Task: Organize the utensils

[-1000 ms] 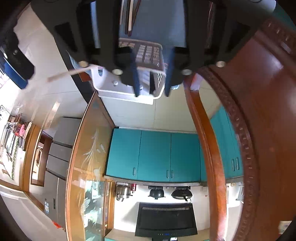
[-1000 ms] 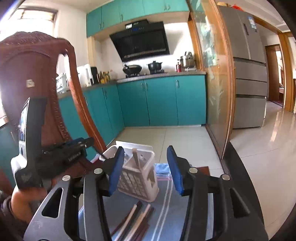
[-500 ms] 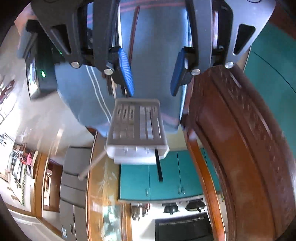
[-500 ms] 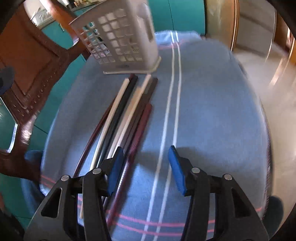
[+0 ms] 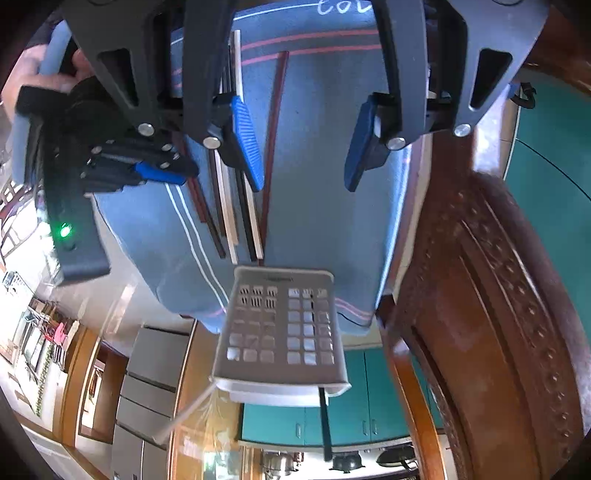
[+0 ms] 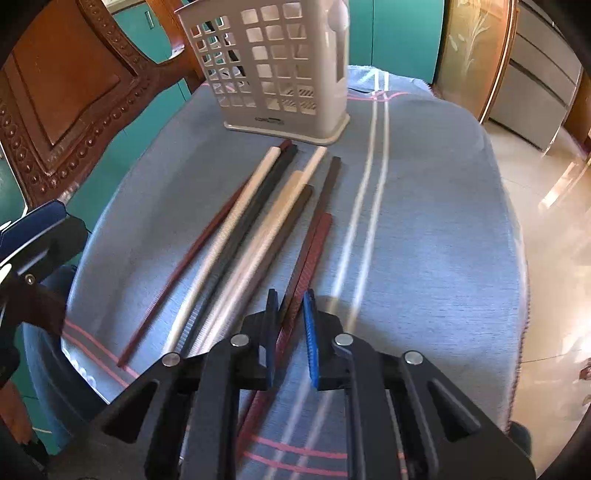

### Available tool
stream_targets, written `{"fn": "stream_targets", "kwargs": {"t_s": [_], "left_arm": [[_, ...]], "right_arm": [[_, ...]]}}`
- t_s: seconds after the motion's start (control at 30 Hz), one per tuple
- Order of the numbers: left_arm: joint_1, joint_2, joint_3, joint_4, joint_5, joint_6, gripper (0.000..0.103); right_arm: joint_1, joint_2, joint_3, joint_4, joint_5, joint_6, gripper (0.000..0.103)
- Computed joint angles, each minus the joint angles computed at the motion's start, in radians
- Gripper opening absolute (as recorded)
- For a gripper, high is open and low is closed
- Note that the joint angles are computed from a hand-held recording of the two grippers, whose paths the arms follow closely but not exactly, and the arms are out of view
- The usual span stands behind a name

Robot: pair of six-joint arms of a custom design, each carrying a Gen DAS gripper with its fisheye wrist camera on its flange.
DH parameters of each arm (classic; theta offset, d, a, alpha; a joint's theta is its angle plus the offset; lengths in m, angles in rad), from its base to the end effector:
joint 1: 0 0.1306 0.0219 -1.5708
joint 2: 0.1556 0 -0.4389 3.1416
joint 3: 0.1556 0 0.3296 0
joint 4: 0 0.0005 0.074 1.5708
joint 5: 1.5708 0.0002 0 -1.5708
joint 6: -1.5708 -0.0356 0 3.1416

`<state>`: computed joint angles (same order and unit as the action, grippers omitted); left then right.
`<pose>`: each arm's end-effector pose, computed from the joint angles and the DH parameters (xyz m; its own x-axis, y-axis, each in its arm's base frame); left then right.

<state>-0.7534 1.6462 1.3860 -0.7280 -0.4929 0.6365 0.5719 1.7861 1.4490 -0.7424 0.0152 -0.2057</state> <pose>0.3749 -0.3292 0.3850 -0.7352 -0.0284 -0.6773 -0.0300 0.9995 -0.0093 0.4576 0.2933 0.3339 -0.8351 -0.2946 -0.4646 -0.3724 0.9243 0.0832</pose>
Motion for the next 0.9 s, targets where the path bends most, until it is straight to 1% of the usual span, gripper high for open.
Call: {"fn": "stream_targets", "kwargs": {"t_s": [0.2,0.3,0.33,0.37,0.47,0.5,0.57,0.67,0.73,0.77,0.8,0.9], "left_arm": [[0.005,0.026,-0.007,-0.009,0.047,0.014,0.048],[0.006,0.039,-0.005,-0.022,0.067,0.026,0.048],[0.007,0.043,-0.005,-0.024,0.077,0.03,0.048],[0.008,0.047,-0.005,-0.026,0.084,0.032,0.05],[0.008,0.058,-0.002,-0.032,0.096,0.036,0.052],[0.007,0.06,0.0,-0.035,0.1,0.036,0.052],[0.004,0.066,0.003,-0.039,0.105,0.034,0.053],[0.005,0.075,0.005,-0.04,0.113,0.03,0.055],[0.005,0.082,0.006,-0.039,0.122,0.031,0.055],[0.006,0.085,0.007,-0.038,0.123,0.031,0.055],[0.006,0.087,0.007,-0.039,0.124,0.032,0.055],[0.008,0.088,0.006,-0.037,0.125,0.033,0.055]], "right_arm": [[-0.039,-0.01,-0.008,-0.013,0.025,0.029,0.014],[-0.053,-0.027,-0.029,0.007,0.051,0.043,0.014],[-0.059,-0.034,-0.037,0.015,0.048,0.035,0.014],[-0.067,-0.036,-0.038,0.013,0.035,0.018,0.016],[-0.081,-0.033,-0.039,-0.003,0.013,-0.034,0.028],[-0.082,-0.028,-0.038,-0.003,0.013,-0.038,0.032],[-0.083,-0.022,-0.04,0.002,0.003,-0.046,0.036],[-0.063,-0.016,-0.038,0.018,0.033,-0.034,0.036],[-0.053,-0.012,-0.036,0.031,0.031,-0.01,0.024],[-0.047,-0.008,-0.031,0.028,0.032,0.003,0.016],[-0.043,-0.006,-0.027,0.025,0.036,0.016,0.012],[-0.039,-0.006,-0.026,0.031,0.01,0.054,0.012]]}}
